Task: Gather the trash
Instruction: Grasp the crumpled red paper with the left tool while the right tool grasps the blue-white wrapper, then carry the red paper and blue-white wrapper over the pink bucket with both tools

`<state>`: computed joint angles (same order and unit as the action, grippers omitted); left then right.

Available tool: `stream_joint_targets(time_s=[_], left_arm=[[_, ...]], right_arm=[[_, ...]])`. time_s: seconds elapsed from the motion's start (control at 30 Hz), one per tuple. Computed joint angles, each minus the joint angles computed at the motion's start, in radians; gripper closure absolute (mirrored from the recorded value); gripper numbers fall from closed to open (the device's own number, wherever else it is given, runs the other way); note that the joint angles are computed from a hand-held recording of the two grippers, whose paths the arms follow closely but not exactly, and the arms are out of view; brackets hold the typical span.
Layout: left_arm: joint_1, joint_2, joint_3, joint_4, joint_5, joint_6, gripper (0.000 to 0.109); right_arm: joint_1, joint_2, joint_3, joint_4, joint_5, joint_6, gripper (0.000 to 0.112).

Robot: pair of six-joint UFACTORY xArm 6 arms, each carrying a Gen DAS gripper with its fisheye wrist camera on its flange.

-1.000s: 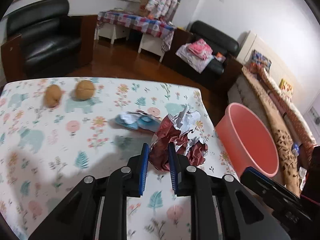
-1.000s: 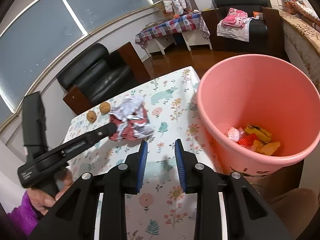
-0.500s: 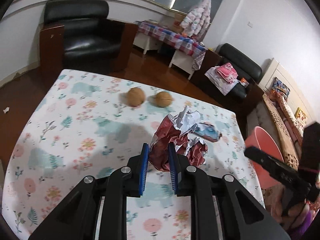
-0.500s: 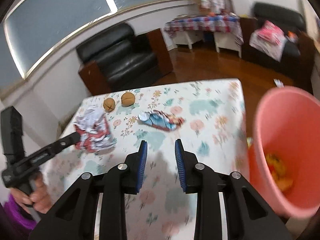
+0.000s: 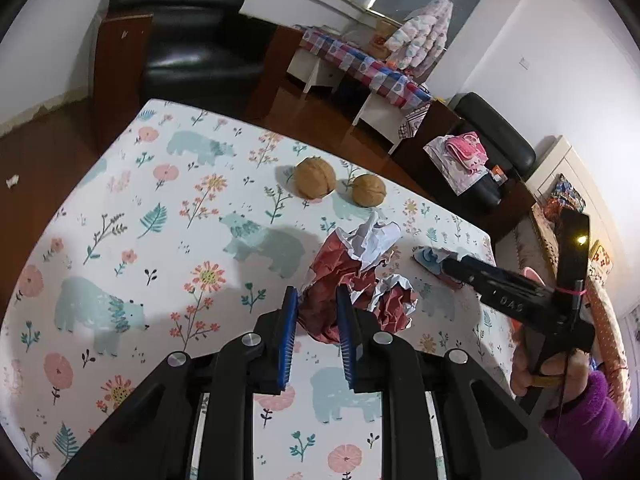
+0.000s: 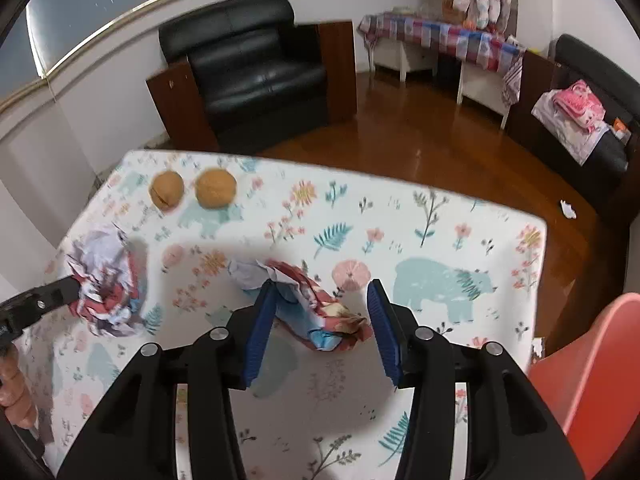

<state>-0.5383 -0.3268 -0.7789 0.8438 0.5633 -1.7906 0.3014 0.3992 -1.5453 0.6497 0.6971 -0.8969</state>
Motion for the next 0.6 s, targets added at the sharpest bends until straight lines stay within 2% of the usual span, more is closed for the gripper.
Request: stream_joint_targets(time_s=[0.2, 0.47, 0.57, 0.6], left_arm=[[0.015, 0.02, 0.004, -0.02, -0.026, 0.006, 0.09], [-0.02, 0.031, -0.034, -0.004, 0.034, 0.011, 0.09], [-0.054, 0.037, -0.066, 0.009, 0.092, 0.011, 0.09], [-0.061, 0.036, -0.072, 0.011, 0.105, 0.014, 0.09]], right_arm=[[-0.008, -0.018, 0.021, 0.012, 0.025, -0.019, 0.065], [-0.011, -0.167, 0.209, 0.107, 0.017, -0.08, 0.093], [-0.023, -0.249, 0.296, 0.178, 0.022, -0.084, 0.103], [-0.029, -0.274, 0.321, 0.2, 0.023, -0.084, 0.103]])
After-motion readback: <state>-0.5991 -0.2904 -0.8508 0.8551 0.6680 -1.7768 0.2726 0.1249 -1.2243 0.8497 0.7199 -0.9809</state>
